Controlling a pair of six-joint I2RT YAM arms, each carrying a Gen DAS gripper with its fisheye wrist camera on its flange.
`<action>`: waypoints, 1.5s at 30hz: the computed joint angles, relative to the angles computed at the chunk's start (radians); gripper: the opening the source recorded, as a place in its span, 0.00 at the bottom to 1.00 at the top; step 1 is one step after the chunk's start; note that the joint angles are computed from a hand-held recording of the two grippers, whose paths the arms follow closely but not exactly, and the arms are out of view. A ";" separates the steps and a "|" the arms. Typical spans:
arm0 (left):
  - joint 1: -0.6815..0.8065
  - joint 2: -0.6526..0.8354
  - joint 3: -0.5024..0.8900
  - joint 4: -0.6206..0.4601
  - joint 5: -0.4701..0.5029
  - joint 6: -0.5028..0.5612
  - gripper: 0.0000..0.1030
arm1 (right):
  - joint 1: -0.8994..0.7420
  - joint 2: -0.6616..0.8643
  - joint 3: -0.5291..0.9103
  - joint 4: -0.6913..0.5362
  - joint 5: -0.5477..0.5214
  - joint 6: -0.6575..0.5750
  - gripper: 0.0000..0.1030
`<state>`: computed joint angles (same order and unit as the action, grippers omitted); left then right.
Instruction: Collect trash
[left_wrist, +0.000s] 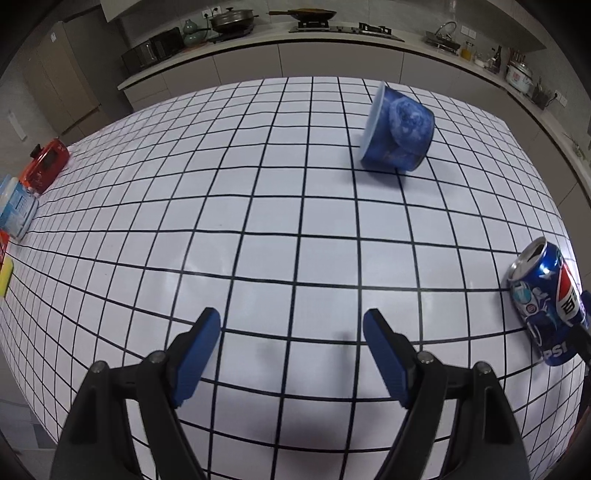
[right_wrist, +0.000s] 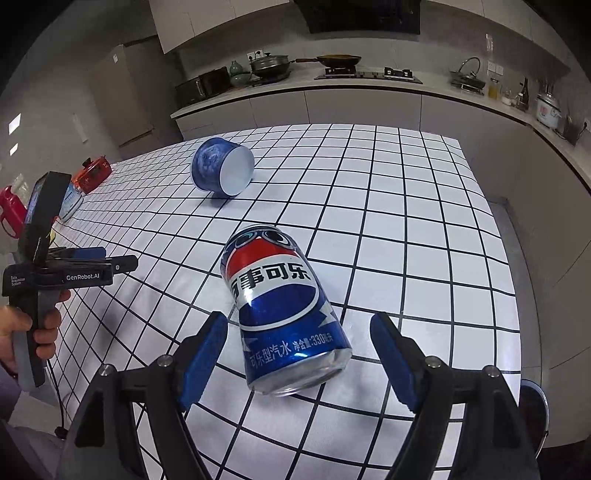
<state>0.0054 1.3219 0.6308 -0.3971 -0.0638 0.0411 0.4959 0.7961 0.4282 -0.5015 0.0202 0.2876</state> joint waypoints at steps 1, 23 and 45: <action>0.002 -0.002 -0.001 -0.001 -0.004 -0.001 0.78 | 0.002 0.001 0.000 0.002 0.000 -0.001 0.79; 0.058 -0.134 -0.064 -0.032 -0.108 0.055 0.78 | 0.022 0.048 0.059 0.041 -0.004 -0.028 0.79; 0.176 -0.023 0.061 0.039 -0.004 0.114 0.78 | 0.298 0.530 0.401 0.221 0.154 0.172 0.79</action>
<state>0.1814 1.2991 0.6919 -0.3584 -0.0676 0.1553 0.7935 1.3258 0.8290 -0.2804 0.1741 0.4596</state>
